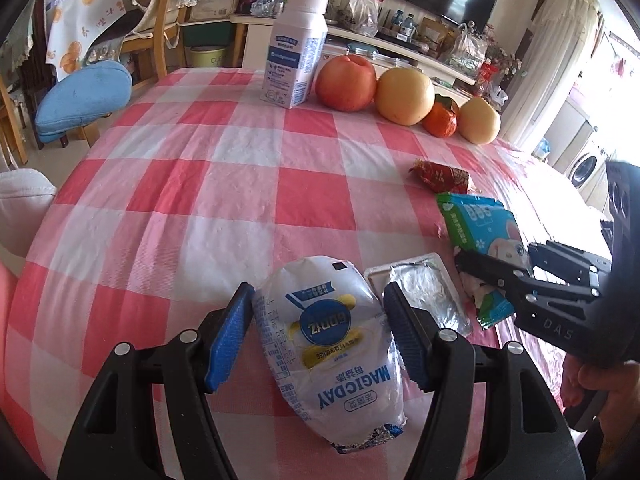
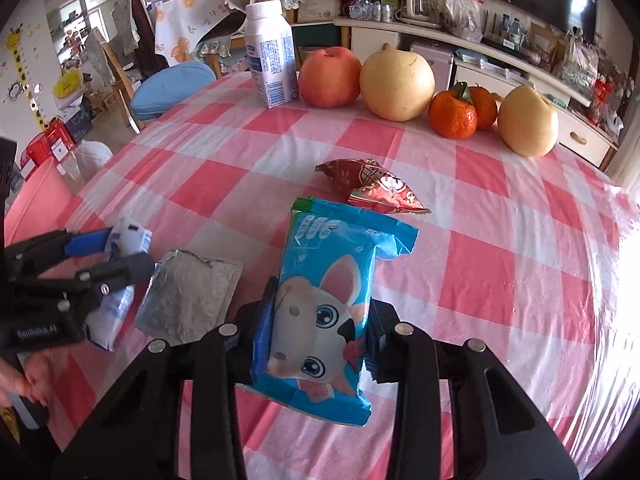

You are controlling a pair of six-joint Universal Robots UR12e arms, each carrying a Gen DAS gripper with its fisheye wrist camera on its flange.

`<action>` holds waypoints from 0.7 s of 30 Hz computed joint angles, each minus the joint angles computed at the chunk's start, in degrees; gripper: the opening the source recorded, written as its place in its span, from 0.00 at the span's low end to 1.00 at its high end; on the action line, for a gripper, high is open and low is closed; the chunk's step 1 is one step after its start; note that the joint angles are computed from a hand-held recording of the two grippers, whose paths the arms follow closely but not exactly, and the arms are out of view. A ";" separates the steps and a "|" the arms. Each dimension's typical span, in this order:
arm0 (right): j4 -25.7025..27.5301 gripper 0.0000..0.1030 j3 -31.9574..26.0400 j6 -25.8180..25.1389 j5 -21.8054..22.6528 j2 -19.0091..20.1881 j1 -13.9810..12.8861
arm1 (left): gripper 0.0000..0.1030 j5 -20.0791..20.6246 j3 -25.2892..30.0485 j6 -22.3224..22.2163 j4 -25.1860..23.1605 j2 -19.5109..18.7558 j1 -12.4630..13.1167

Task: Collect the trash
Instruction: 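Close right tool on the blue cartoon wipes pack and lift it, then carry the Magic Day bag and wipes pack over the pink bucket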

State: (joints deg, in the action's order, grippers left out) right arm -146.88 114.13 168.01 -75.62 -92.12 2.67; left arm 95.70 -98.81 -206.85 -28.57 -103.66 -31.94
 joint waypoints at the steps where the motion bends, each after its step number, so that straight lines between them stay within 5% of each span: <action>1: -0.21 0.36 0.09 0.12 -0.08 -0.04 0.01 | 0.65 -0.26 -0.15 -0.32 0.22 0.10 0.16; 21: -5.74 0.35 2.82 5.64 0.06 -3.31 -0.07 | 0.64 -2.77 -4.62 -4.24 9.02 3.61 2.23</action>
